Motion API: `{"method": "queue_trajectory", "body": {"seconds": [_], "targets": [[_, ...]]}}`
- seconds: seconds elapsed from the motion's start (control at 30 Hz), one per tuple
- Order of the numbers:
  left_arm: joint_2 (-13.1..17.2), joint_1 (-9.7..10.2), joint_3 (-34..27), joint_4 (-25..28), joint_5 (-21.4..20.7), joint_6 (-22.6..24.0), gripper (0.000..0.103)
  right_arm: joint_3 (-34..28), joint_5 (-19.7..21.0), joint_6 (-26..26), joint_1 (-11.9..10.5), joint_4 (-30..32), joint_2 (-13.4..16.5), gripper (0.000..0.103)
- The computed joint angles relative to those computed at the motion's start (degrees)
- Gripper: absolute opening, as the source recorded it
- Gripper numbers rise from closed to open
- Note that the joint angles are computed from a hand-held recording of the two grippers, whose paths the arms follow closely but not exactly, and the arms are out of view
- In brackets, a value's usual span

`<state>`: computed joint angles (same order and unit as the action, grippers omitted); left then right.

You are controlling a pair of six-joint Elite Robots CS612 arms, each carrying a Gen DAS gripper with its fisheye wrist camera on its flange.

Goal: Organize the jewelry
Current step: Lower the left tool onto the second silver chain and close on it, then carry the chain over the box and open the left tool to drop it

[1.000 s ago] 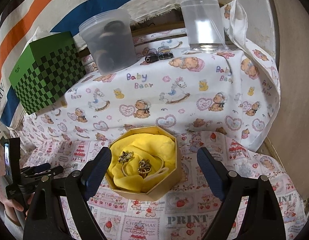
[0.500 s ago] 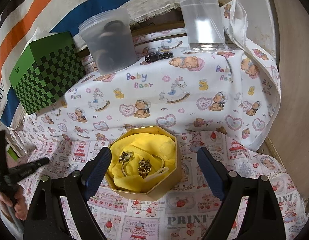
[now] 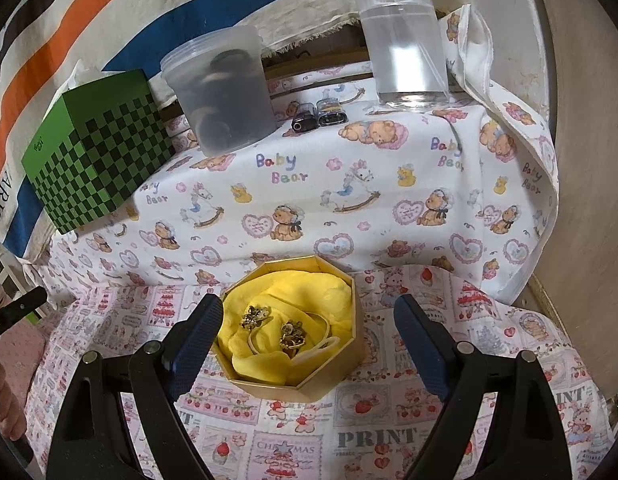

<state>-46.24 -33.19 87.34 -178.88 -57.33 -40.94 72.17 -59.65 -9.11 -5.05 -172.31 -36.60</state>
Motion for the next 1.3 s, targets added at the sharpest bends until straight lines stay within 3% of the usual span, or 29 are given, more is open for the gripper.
{"method": "queue_trajectory", "body": {"seconds": [0.17,0.4,0.6,0.87,1.1,1.23,1.3], "targets": [[-0.7,-1.16,0.67,-3.03,1.7,1.39,0.005,0.27,0.7,0.26,-0.2,-0.56,-0.21,0.089],[-0.54,-2.37,-2.69,-1.96,1.21,5.57,0.005,0.19,1.25,2.01,-0.55,-0.99,-0.23,0.089],[2.18,-2.17,-9.32,0.92,-2.41,8.71,0.005,0.9,2.37,3.57,-0.95,-3.18,-0.7,0.089],[7.31,-2.21,-19.21,8.39,-4.21,9.82,0.005,-0.33,-6.84,3.57,-0.03,-1.11,-0.42,0.089],[11.99,-1.67,-27.75,15.06,-8.0,11.24,0.005,-2.92,-6.92,7.82,-0.94,3.31,0.7,0.089],[13.68,-1.87,-30.31,16.38,-6.98,11.17,0.005,-3.57,-7.89,8.56,-1.0,4.18,1.01,0.089],[14.23,-1.53,-31.12,16.9,-9.03,10.33,0.005,-3.75,-7.61,9.06,-1.1,4.6,1.06,0.089]]}}
